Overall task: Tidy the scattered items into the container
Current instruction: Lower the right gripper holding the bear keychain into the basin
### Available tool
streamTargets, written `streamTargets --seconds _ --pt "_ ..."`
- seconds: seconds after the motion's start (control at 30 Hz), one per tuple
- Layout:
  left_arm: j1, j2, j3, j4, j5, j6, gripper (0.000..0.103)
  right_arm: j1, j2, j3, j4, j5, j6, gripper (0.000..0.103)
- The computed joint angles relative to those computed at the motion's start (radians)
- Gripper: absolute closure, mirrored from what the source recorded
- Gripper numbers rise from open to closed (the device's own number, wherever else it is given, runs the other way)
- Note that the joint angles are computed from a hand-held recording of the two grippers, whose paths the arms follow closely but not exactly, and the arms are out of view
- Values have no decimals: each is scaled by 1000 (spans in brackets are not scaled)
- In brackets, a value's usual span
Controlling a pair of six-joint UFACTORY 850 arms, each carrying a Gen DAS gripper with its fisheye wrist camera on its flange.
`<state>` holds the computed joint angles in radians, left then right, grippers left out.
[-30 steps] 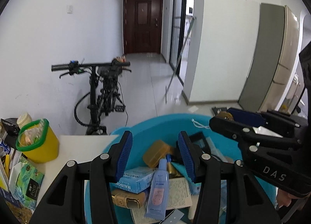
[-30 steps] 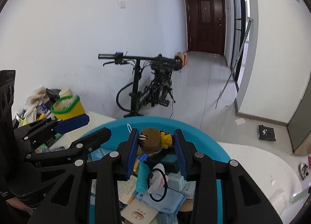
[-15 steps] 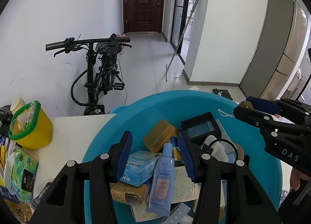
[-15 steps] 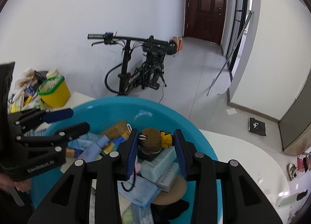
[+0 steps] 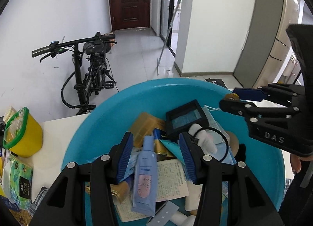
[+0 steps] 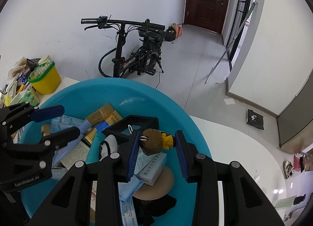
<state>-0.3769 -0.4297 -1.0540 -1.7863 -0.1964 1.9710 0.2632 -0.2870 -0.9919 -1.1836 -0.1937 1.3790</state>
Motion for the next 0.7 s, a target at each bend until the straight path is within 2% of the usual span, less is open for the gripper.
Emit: streamTargets --seconds 0.1,0.33,0.57,0.6,0.63,0.7 --pt "-5 -7 -6 151 -26 -141 51 -3 -15 -11 58 4 -58 68" --pt "-18 -7 -3 182 -18 -162 51 -6 -35 -23 162 9 -168 68" --pt "-22 -18 -15 314 -26 -292 51 -6 -44 -30 204 7 -210 68" --pt "-22 -22 -20 349 -28 -333 48 -8 -45 -31 206 10 -214 68" --pt "-23 -26 -25 385 -27 -376 36 -8 -44 -30 207 13 -216 68" --pt "-27 -29 -28 406 -12 -404 25 -9 -41 -26 198 25 -209 68"
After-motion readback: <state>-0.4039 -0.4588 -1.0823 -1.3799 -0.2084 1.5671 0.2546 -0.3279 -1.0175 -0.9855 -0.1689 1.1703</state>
